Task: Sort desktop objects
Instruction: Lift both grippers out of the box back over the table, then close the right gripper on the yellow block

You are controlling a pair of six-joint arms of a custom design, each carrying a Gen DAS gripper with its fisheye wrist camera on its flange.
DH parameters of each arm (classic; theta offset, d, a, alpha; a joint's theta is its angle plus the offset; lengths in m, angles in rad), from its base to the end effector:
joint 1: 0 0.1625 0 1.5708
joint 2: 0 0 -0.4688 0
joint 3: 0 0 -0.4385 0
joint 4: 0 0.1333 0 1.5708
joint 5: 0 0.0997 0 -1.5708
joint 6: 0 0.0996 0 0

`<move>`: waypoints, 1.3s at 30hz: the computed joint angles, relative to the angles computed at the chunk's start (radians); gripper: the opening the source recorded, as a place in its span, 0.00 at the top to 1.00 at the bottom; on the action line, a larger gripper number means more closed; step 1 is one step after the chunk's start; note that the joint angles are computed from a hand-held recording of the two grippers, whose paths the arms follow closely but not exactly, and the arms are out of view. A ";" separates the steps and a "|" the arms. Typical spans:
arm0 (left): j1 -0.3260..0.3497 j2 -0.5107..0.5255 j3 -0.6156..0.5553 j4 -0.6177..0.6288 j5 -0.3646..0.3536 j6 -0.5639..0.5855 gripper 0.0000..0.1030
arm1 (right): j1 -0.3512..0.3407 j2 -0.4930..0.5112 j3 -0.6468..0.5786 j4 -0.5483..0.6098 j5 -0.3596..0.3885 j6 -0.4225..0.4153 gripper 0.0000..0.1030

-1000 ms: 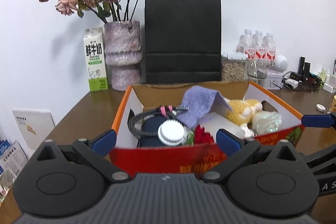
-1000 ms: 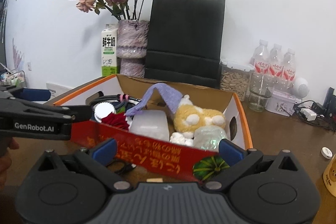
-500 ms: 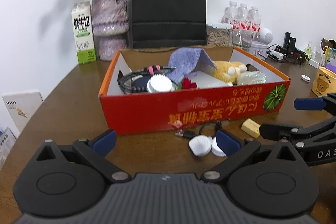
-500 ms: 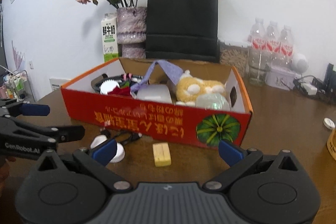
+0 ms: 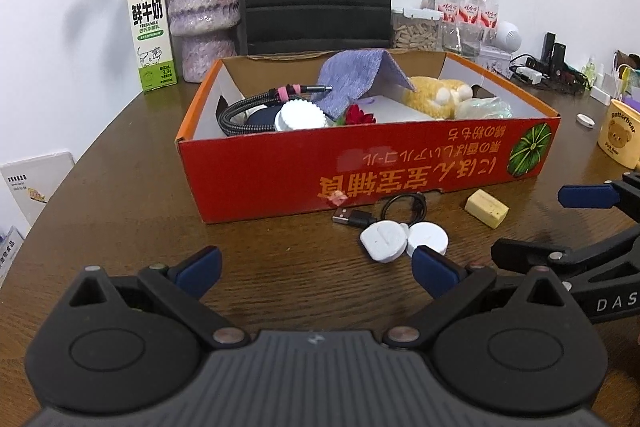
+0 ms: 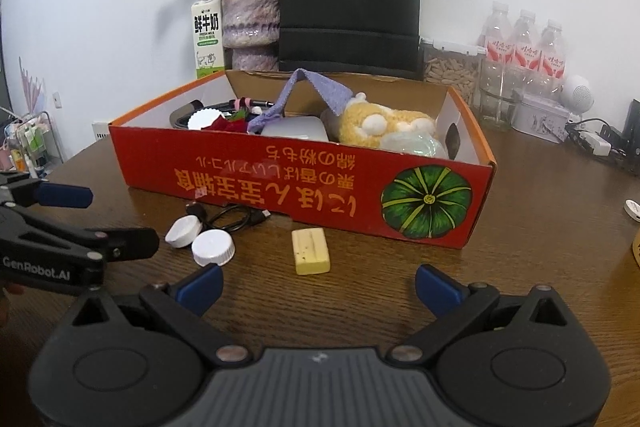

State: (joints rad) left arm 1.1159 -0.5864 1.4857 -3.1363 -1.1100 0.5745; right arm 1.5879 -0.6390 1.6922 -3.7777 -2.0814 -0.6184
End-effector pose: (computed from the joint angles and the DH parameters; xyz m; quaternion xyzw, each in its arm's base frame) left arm -0.1906 -0.7938 0.0701 0.3879 0.8376 -0.3049 0.2345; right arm 0.0968 -0.7116 0.1170 0.1226 -0.8134 0.4414 0.3585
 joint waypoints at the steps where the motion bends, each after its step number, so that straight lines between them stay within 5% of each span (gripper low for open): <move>1: 0.000 0.002 -0.002 0.002 0.006 -0.002 0.00 | 0.000 0.000 -0.001 0.003 -0.001 0.000 0.02; 17: 0.002 0.019 -0.026 0.023 0.046 -0.022 0.00 | -0.009 0.011 -0.075 0.127 0.001 0.000 0.37; 24: 0.002 0.024 -0.032 0.030 0.051 -0.019 0.00 | -0.014 0.015 -0.079 0.120 0.037 -0.020 0.81; 39: -0.004 0.066 -0.080 0.033 0.062 -0.030 0.01 | -0.015 0.011 -0.047 0.047 0.073 -0.044 0.81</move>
